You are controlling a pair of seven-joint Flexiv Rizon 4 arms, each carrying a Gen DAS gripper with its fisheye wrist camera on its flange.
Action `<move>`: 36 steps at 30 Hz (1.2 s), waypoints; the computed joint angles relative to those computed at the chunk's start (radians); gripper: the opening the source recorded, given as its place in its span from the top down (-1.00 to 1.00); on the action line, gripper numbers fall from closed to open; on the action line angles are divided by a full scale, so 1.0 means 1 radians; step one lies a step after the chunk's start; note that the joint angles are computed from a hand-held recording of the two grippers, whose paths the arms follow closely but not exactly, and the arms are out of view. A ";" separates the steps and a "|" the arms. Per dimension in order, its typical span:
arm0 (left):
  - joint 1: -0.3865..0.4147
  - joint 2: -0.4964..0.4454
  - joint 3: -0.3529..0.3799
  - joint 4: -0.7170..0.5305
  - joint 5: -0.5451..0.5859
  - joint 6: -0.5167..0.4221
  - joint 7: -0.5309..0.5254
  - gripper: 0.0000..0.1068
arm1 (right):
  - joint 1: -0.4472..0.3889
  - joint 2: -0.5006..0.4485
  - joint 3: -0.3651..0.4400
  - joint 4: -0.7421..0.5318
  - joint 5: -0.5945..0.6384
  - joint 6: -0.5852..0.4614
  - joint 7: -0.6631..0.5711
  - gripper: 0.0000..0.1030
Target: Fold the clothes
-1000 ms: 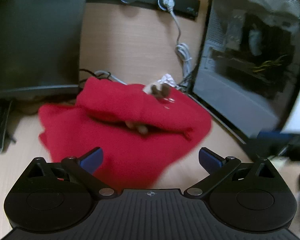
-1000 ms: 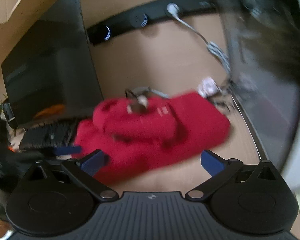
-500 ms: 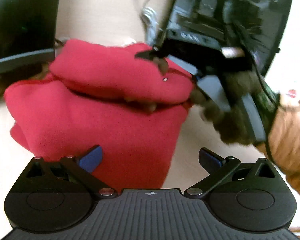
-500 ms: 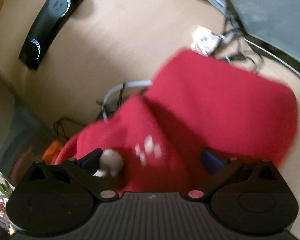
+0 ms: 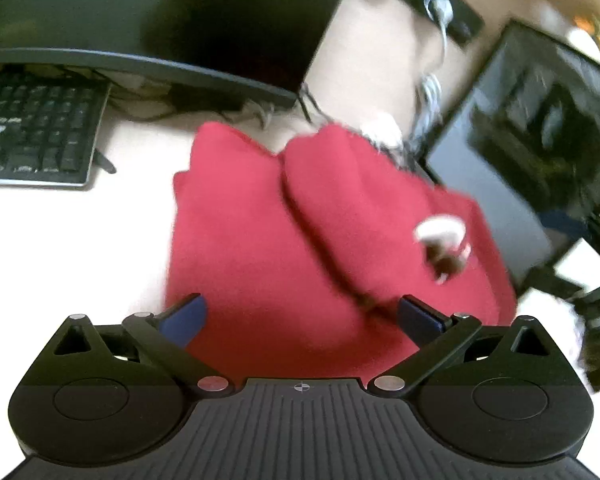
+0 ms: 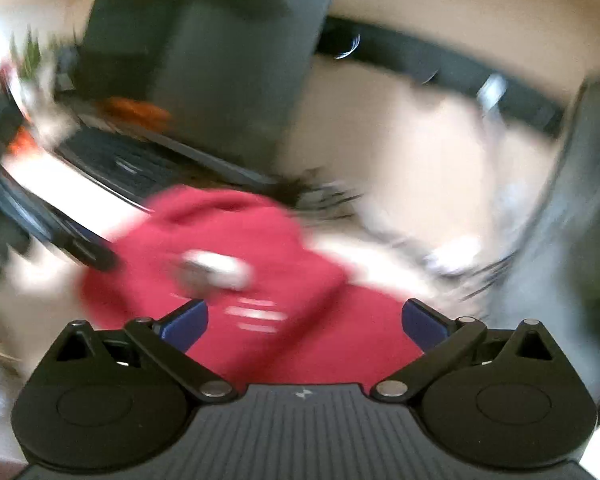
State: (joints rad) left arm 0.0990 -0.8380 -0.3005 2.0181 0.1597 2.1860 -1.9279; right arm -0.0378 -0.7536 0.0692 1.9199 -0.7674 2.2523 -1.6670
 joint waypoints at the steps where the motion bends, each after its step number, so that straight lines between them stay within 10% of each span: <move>1: -0.015 -0.026 -0.009 -0.029 -0.001 0.026 -0.004 -0.93 | 0.057 -0.013 -0.055 0.004 0.065 0.025 -0.105 -1.00; 4: -0.073 -0.043 -0.011 -0.078 -0.075 -0.004 -0.035 -0.93 | 0.159 -0.068 -0.151 -0.004 0.202 0.095 -0.396 -1.00; 10: -0.215 0.093 0.134 0.047 -0.201 0.021 -0.013 -0.93 | 0.111 -0.162 -0.068 -0.047 0.132 0.334 -0.517 -1.00; 19: -0.295 0.284 0.262 0.327 -0.324 0.022 0.054 -0.93 | 0.135 -0.093 -0.101 -0.060 0.100 0.246 -0.508 -1.00; 26: -0.623 0.247 0.407 0.301 -0.815 0.033 0.321 -0.93 | 0.116 -0.009 -0.140 0.074 0.086 0.076 -0.652 -1.00; 32: -0.650 0.188 0.345 0.156 -0.926 0.000 0.424 -0.93 | 0.066 -0.158 0.006 -0.114 0.030 0.127 -0.506 -1.00; 36: -0.696 0.153 0.340 0.099 -0.983 -0.026 0.491 -0.93 | -0.035 -0.236 0.174 -0.329 -0.110 0.039 -0.029 -1.00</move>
State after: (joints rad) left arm -0.5966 -0.6853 0.0400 2.1172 -0.8230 2.1597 -1.4365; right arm -0.0723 -0.9896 0.2429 1.5909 -0.8772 2.2912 -1.6956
